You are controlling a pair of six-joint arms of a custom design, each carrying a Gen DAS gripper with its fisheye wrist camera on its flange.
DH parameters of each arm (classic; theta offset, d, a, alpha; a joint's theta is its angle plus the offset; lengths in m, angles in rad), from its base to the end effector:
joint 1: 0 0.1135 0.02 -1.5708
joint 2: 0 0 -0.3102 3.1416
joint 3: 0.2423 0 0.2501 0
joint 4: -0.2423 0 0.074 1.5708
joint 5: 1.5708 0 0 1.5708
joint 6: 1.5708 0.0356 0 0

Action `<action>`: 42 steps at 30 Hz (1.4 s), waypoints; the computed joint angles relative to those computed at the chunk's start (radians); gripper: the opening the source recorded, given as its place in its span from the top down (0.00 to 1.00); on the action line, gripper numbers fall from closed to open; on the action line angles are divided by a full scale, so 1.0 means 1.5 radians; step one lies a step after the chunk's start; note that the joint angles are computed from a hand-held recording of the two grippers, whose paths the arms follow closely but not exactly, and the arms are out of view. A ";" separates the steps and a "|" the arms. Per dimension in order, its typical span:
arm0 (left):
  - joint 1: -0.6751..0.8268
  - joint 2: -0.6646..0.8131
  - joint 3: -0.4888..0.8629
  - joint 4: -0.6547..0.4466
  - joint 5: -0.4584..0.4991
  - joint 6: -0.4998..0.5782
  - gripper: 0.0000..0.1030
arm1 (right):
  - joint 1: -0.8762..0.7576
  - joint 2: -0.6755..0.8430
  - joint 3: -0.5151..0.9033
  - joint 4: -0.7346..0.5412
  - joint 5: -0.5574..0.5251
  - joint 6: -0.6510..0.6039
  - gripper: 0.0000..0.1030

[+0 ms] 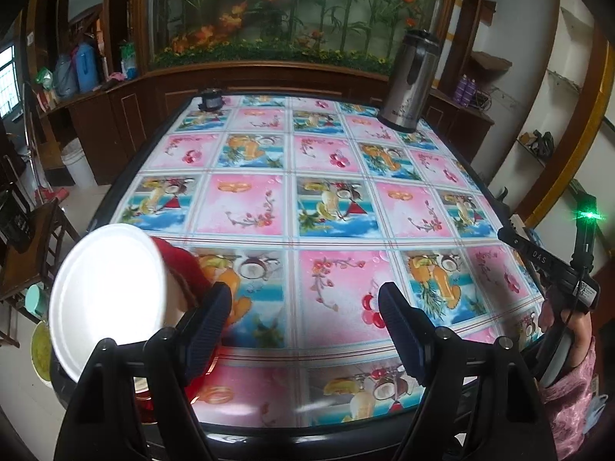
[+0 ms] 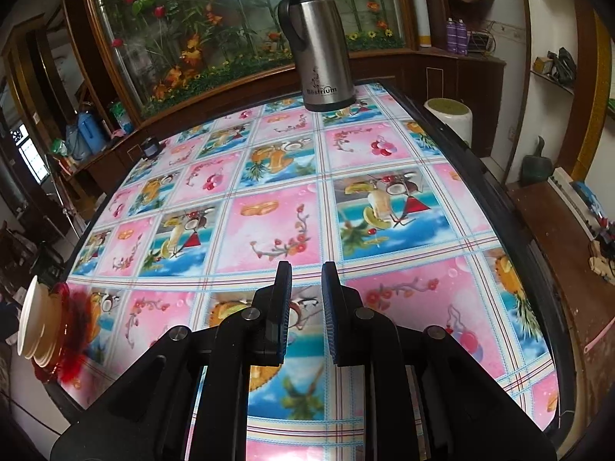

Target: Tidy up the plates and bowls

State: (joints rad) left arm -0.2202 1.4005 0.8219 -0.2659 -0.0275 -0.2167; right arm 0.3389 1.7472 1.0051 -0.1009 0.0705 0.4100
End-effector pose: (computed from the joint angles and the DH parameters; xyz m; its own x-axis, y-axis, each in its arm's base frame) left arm 0.2698 -0.0594 0.2547 -0.7556 -0.0511 -0.6530 0.0390 0.9917 -0.1227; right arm 0.3468 0.1196 0.2173 -0.7604 0.1536 -0.6311 0.0171 0.9760 0.2169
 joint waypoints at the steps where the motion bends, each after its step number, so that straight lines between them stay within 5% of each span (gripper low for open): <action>1: -0.006 0.006 0.002 0.003 -0.002 0.000 0.23 | -0.001 -0.001 -0.001 0.000 0.000 -0.001 0.85; 16: -0.089 0.012 -0.042 0.105 -0.212 -0.033 0.23 | 0.018 0.018 -0.005 0.031 -0.033 0.005 0.85; 29: 0.051 -0.191 -0.170 0.064 -0.267 -0.048 0.23 | 0.268 0.082 0.093 0.162 -0.089 -0.049 0.85; 42: 0.181 -0.295 -0.206 0.012 -0.219 -0.039 0.23 | 0.402 0.136 0.211 0.131 -0.076 -0.097 0.85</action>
